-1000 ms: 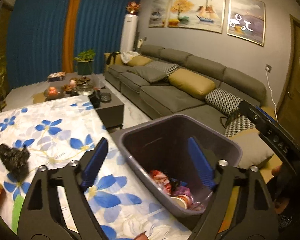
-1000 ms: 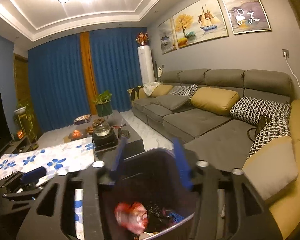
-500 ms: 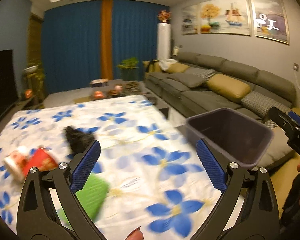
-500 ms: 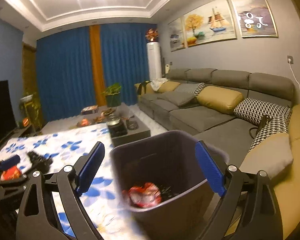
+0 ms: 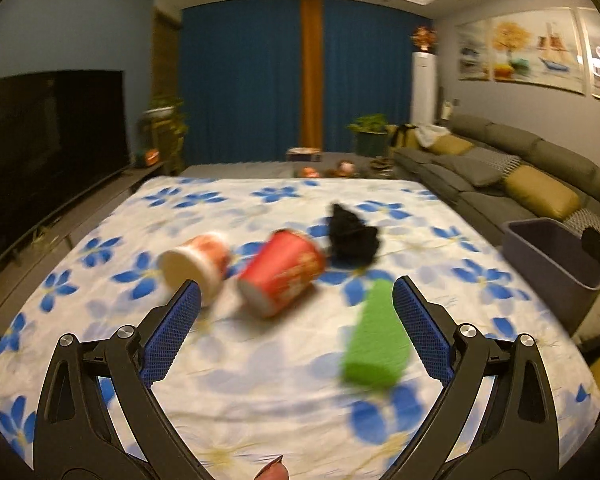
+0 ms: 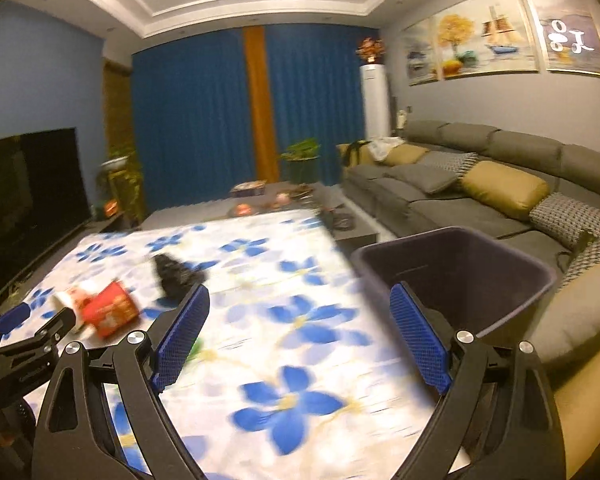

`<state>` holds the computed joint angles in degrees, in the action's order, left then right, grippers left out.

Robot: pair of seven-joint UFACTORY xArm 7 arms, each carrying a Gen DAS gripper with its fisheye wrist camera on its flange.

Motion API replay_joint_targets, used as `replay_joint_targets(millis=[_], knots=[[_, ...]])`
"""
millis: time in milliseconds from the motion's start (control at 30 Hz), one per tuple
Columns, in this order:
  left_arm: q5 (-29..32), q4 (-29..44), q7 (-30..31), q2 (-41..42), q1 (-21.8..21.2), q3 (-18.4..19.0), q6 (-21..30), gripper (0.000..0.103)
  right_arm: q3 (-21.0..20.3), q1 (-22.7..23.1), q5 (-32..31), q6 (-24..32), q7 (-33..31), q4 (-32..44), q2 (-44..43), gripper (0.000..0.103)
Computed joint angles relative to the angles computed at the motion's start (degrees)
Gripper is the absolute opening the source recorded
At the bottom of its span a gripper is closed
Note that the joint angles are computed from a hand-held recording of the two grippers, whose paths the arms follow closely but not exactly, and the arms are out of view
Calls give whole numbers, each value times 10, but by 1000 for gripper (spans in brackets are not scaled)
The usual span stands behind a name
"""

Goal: Collect trash
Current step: 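Move both tools back over the table toward the green mesh sleeve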

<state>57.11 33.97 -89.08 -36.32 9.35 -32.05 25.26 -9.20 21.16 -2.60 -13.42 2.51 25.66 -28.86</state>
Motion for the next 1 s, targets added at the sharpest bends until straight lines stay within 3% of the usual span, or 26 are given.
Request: replay_joint_targets(millis=[100,367,633,800,867,1000], knots=[[-18,-45,13,-52,-20,37,11,95,26,12,4,8,10,1,10,89],[-79,-110,59,-146,-10,64,14,95,93,18,10,36,29,33,74,89],[-127,-137,96,-174,35,54,-29,95,179,-42,19,73,62,96,159,89],[-161,-146,121,-182,58,45,-50,95,261,-125,-26,97,110,130,197,84],[-173,-150,131,-187,64,40,-57,95,232,-93,-19,114,103,143,211,82],[-198,-154,154,-191,76,31,-72,95,219,-81,-37,141,121,167,232,80]])
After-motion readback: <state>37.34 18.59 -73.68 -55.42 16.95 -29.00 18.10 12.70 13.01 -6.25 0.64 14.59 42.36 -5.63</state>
